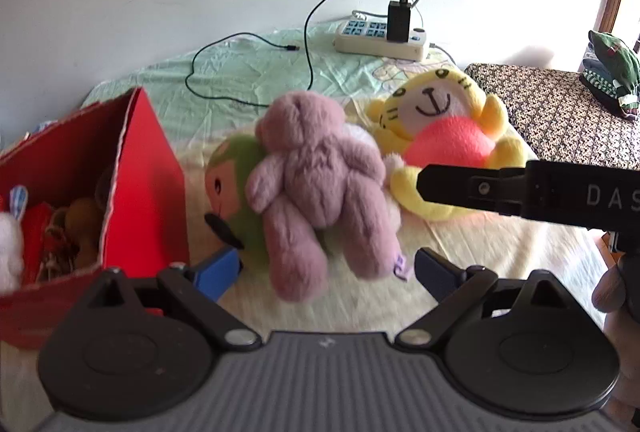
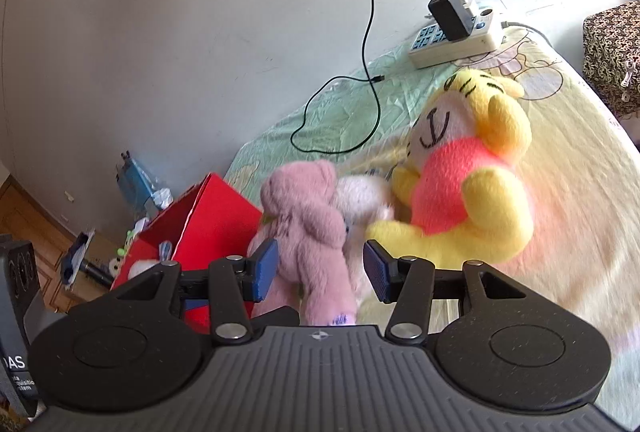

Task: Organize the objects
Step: 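Grasp the pink teddy bear with the right gripper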

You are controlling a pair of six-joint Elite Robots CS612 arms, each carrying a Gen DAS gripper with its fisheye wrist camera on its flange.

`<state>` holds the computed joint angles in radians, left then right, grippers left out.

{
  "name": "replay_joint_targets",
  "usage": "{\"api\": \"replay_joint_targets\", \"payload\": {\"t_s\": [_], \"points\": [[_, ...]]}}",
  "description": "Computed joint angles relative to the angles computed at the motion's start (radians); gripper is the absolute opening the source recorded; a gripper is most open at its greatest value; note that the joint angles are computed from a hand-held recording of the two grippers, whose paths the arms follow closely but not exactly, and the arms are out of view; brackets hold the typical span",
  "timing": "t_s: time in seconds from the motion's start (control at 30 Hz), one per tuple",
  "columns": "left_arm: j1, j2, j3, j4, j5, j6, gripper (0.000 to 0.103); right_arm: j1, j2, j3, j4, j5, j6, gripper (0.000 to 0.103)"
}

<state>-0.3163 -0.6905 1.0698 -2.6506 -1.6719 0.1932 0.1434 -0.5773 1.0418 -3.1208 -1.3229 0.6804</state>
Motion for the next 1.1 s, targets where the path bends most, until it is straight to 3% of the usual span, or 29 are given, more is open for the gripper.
{"api": "replay_joint_targets", "payload": {"t_s": [0.13,0.27,0.6,0.7,0.8,0.9,1.1], "points": [[0.004,0.035,-0.056,-0.014,-0.028,0.008,0.094,-0.008,0.029,-0.051,0.007,-0.01,0.049,0.051],[0.011,0.071,-0.115,0.001,-0.06,0.011,0.091,-0.018,0.065,-0.112,0.033,0.029,0.121,0.051],[0.021,0.156,-0.26,0.116,-0.11,0.029,0.091,-0.024,0.156,-0.29,0.217,0.137,0.072,0.051],[0.026,0.183,-0.308,0.161,-0.128,0.013,0.093,-0.027,0.178,-0.319,0.218,0.175,0.083,0.048],[0.022,0.185,-0.305,0.131,-0.12,0.024,0.091,-0.029,0.188,-0.332,0.204,0.201,0.068,0.04],[0.015,0.185,-0.297,0.108,-0.091,0.038,0.09,-0.032,0.185,-0.328,0.199,0.213,0.06,0.038],[0.016,0.173,-0.284,0.111,-0.101,0.03,0.085,-0.037,0.166,-0.289,0.168,0.238,0.097,0.035]]}}
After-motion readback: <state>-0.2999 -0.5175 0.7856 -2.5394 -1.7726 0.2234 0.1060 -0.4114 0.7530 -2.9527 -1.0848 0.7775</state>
